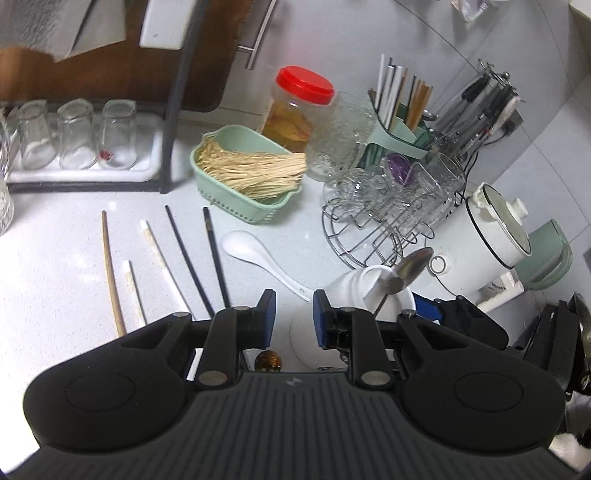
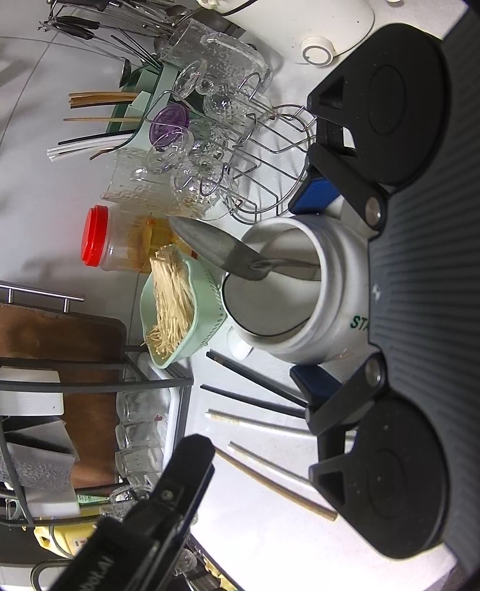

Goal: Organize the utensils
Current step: 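Move the left gripper back toward the black chopsticks on the counter, then set the white mug on the counter and move the right gripper to the white spoon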

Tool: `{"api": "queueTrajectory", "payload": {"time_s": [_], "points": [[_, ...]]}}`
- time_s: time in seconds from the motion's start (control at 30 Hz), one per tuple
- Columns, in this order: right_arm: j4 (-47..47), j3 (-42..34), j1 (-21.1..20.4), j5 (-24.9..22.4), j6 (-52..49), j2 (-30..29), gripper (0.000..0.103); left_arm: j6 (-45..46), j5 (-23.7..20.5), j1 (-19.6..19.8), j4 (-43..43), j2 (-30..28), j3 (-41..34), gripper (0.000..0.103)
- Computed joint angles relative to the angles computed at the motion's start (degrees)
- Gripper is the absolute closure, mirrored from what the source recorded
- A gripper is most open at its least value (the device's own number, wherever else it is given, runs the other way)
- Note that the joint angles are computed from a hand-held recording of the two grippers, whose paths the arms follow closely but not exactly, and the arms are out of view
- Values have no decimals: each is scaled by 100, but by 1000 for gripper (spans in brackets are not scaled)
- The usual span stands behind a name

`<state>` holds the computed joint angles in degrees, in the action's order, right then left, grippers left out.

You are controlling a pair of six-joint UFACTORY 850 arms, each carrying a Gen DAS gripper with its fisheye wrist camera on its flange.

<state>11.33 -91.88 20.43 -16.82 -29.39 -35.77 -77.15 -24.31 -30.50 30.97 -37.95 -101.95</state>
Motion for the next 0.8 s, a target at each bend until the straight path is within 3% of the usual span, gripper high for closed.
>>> {"api": "queueTrajectory", "payload": {"time_s": [0.17,0.37,0.47,0.8], "points": [[-39,-220,40,-305,-36,-105,13,-204,306,91,44,174,372,78],[423,-556,-38,-1026,-707,-207,14,-114,575,150,-87,257,617,76],[855,-770,-166,-1535,-1134,-265,15,-180,524,129,1,215,612,64],[2109,-1249,-528,-2462,-2255,-462,16,-1133,219,9,558,28,363,58]]}}
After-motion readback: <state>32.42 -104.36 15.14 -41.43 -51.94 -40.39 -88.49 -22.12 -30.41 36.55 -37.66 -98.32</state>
